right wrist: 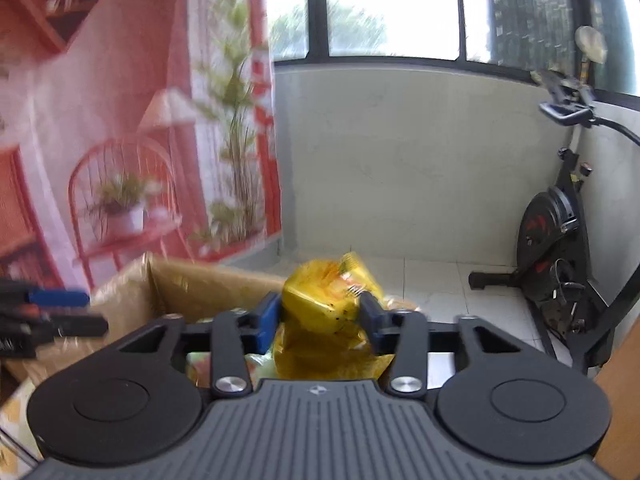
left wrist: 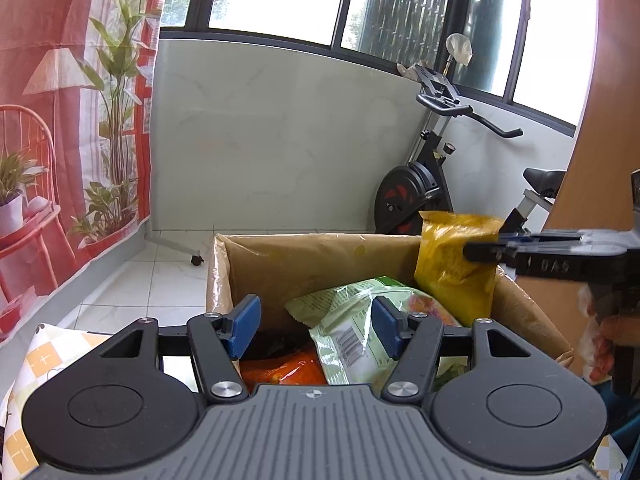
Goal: Organize snacks
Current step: 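Open both grippers to drop the yellow bag and packet into the box, then move both tools back down to the remaining snacks on the table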
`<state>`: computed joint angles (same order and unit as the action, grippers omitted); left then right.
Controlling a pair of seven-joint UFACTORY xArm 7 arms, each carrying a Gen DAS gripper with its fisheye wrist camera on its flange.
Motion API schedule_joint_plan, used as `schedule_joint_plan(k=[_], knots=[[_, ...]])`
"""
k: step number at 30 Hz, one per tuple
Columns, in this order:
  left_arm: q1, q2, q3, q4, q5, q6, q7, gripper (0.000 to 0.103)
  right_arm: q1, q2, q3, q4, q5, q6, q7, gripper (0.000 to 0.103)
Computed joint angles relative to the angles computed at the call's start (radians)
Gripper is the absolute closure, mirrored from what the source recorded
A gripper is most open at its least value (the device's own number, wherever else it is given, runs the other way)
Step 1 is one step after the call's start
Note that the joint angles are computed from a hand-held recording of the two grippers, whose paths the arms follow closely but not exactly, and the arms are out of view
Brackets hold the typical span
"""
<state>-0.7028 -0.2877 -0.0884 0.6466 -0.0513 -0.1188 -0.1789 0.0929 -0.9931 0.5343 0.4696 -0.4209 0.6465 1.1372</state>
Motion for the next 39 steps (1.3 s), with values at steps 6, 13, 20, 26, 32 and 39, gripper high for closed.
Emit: schedule_joint_plan(k=[6, 13, 20, 26, 32, 39], knots=[[0.035, 0.007, -0.036, 0.004, 0.0, 0.016, -0.019, 0.04, 0.052, 0.087, -0.012, 0.035, 0.027, 0.049, -0.041, 0.069], [0.064, -0.042, -0.068, -0.026, 0.001, 0.044, -0.033, 0.04, 0.052, 0.103, -0.016, 0.023, 0.036, 0.025, 0.019, 0.069], [0.117, -0.155, -0.111, -0.086, 0.027, 0.068, -0.043, 0.039, 0.059, 0.019, 0.04, 0.042, 0.016, 0.094, 0.127, 0.049], [0.091, -0.278, -0.092, -0.157, 0.021, 0.101, -0.06, 0.039, 0.1, -0.069, 0.11, 0.058, 0.021, 0.145, 0.174, 0.044], [0.069, -0.417, -0.081, -0.254, 0.021, 0.142, -0.056, 0.039, 0.148, -0.179, 0.193, 0.046, 0.046, 0.16, 0.258, 0.039], [0.061, -0.568, -0.072, -0.41, 0.023, 0.161, -0.053, 0.039, 0.205, -0.242, 0.324, 0.049, 0.081, 0.22, 0.329, 0.029]])
